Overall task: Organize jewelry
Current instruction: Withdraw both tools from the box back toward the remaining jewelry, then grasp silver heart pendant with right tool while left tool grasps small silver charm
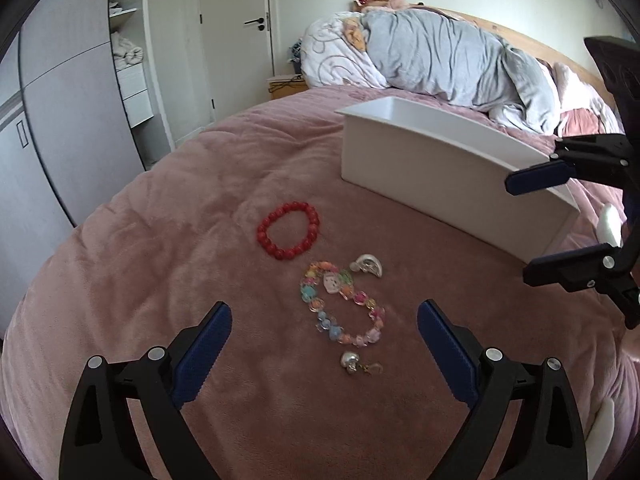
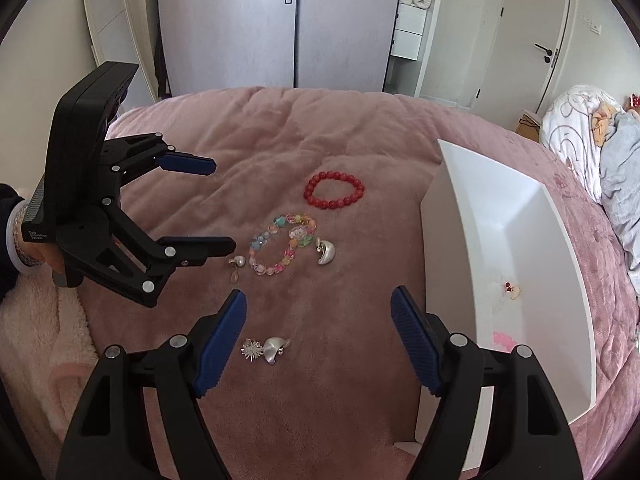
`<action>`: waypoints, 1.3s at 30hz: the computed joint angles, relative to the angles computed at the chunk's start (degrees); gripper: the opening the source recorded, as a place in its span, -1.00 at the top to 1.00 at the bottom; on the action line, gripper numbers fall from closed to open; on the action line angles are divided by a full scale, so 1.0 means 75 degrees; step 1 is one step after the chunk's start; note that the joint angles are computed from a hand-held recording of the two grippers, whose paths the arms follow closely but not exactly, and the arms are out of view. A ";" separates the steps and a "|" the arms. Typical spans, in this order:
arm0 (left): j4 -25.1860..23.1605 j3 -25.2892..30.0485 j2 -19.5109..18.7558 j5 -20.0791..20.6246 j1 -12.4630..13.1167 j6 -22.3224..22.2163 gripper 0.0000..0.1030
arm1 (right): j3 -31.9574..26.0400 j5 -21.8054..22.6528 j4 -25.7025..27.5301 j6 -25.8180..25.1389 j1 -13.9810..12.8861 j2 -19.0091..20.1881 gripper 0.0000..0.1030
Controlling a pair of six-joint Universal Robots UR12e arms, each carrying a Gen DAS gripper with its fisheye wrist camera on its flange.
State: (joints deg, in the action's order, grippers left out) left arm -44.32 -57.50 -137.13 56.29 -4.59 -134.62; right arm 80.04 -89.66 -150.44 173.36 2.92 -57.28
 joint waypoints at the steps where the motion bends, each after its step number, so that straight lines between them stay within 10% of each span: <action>1: -0.0046 -0.0051 0.0016 -0.0008 -0.0007 0.0107 -0.85 | -0.0014 -0.0036 0.0067 -0.0052 0.0016 0.0020 -0.40; 9: -0.0805 0.0083 -0.0116 0.0070 -0.0046 0.0752 -0.82 | -0.0364 -0.0168 0.1400 -0.0320 0.0056 0.0308 -0.23; 13: -0.1543 0.0476 -0.0322 0.0255 -0.0095 0.1040 -0.35 | -0.0449 -0.0219 0.1912 -0.0423 0.0061 0.0433 -0.16; 26: -0.1884 0.0850 -0.0588 0.0526 -0.0155 0.1068 0.02 | -0.0697 -0.0080 0.2322 -0.0494 0.0077 0.0712 -0.17; 39: -0.1530 0.0725 -0.0545 0.0697 -0.0159 0.0898 0.44 | -0.0733 0.0625 0.2110 -0.0009 -0.0068 0.0771 0.47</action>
State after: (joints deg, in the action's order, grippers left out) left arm -55.80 -52.06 -141.22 61.51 -5.78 -127.89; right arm 74.54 -84.97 -134.61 173.29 2.40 -51.50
